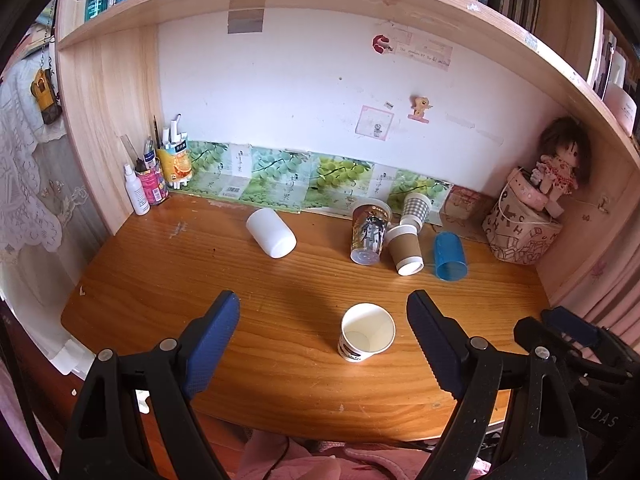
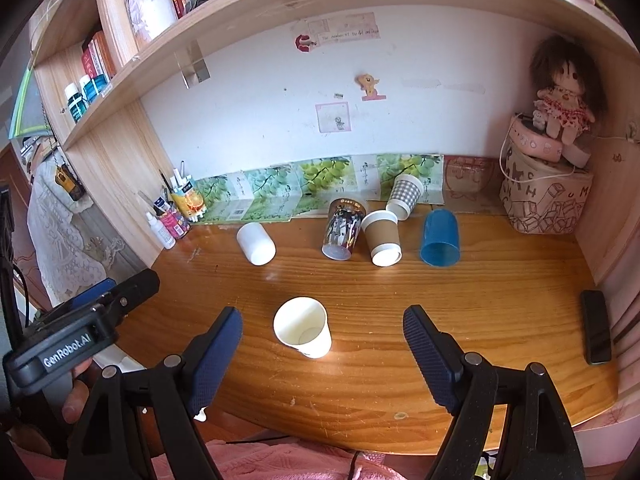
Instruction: Flip cup upright
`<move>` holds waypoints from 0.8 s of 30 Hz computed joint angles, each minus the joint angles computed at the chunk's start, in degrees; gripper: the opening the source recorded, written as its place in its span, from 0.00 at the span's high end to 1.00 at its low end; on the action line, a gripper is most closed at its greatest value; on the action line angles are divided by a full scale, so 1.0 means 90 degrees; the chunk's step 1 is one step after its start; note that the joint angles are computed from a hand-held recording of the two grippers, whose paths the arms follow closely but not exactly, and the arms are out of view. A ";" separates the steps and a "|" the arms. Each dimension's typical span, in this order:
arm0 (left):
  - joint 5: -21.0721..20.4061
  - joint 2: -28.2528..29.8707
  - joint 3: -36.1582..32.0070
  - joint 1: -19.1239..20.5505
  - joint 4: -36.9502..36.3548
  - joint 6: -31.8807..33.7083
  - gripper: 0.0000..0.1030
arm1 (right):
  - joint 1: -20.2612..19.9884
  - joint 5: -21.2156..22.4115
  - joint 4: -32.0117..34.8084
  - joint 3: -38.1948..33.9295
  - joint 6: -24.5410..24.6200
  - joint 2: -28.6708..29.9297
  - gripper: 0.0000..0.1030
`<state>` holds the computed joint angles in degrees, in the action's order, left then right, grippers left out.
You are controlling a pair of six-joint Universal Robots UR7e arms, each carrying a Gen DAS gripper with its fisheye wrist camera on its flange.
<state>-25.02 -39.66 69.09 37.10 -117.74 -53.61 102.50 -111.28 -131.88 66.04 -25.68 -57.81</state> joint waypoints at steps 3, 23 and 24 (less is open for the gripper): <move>0.0089 0.0036 -0.0031 -0.0029 0.0013 -0.0031 0.15 | 0.0028 0.0029 -0.0148 0.0066 -0.0185 -0.0028 0.19; 0.1034 0.0334 -0.0353 -0.0110 0.0507 -0.0396 0.01 | -0.0127 0.0204 -0.0194 -0.0155 -0.0064 0.0112 0.00; 0.1066 0.0344 -0.0372 -0.0110 0.0563 -0.0421 0.01 | -0.0123 0.0190 -0.0215 -0.0170 -0.0085 0.0135 0.00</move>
